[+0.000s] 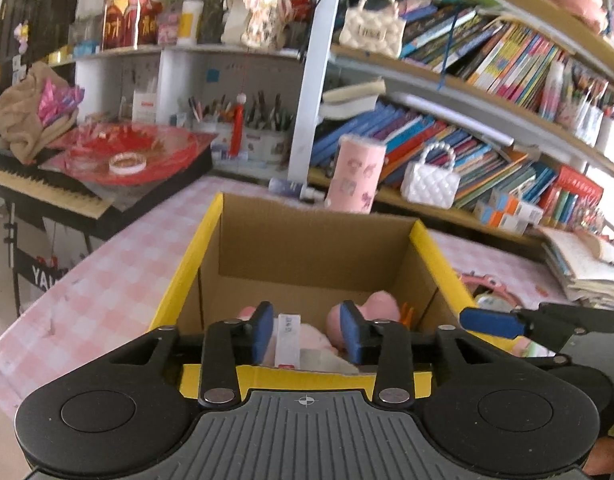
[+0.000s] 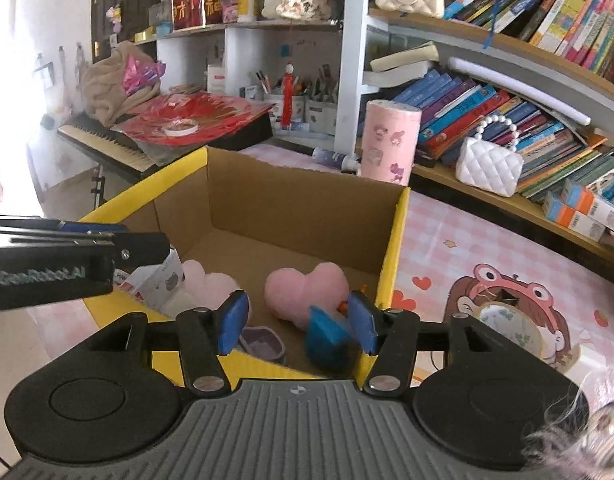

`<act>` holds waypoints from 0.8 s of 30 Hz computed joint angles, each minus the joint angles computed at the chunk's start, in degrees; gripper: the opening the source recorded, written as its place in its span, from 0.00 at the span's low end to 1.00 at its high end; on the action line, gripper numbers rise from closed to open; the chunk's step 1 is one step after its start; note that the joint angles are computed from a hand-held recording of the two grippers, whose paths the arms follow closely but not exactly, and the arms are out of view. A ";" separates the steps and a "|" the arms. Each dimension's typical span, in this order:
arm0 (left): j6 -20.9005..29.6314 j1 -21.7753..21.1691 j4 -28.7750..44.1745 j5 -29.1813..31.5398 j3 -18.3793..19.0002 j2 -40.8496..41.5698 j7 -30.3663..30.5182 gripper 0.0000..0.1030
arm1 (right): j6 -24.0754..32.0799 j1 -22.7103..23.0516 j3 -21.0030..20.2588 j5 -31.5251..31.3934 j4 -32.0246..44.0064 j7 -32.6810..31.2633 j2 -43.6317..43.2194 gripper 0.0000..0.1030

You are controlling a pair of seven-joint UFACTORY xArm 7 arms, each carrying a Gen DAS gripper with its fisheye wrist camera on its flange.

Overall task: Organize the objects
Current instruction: 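Lower both items into the box and open both tools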

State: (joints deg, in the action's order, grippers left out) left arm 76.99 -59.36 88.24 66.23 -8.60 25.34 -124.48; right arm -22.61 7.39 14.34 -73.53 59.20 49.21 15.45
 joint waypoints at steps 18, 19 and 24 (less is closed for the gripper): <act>10.34 -7.33 8.06 -3.82 -0.33 5.47 3.18 0.88 | -1.01 6.93 -5.58 34.14 -25.57 -27.33 -18.11 0.61; 9.77 -7.48 7.57 -4.43 -0.26 5.23 3.00 0.88 | -0.99 7.50 -5.60 36.74 -26.76 -29.31 -18.84 0.62; 6.82 -7.96 4.65 -5.13 -0.63 3.43 2.20 0.88 | -0.34 9.95 -5.21 47.11 -32.28 -36.16 -22.85 0.65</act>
State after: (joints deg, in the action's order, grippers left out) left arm 83.81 -67.32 92.89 61.10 -9.23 28.77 -122.28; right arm -22.95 17.34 9.13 -26.42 26.91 13.05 -7.41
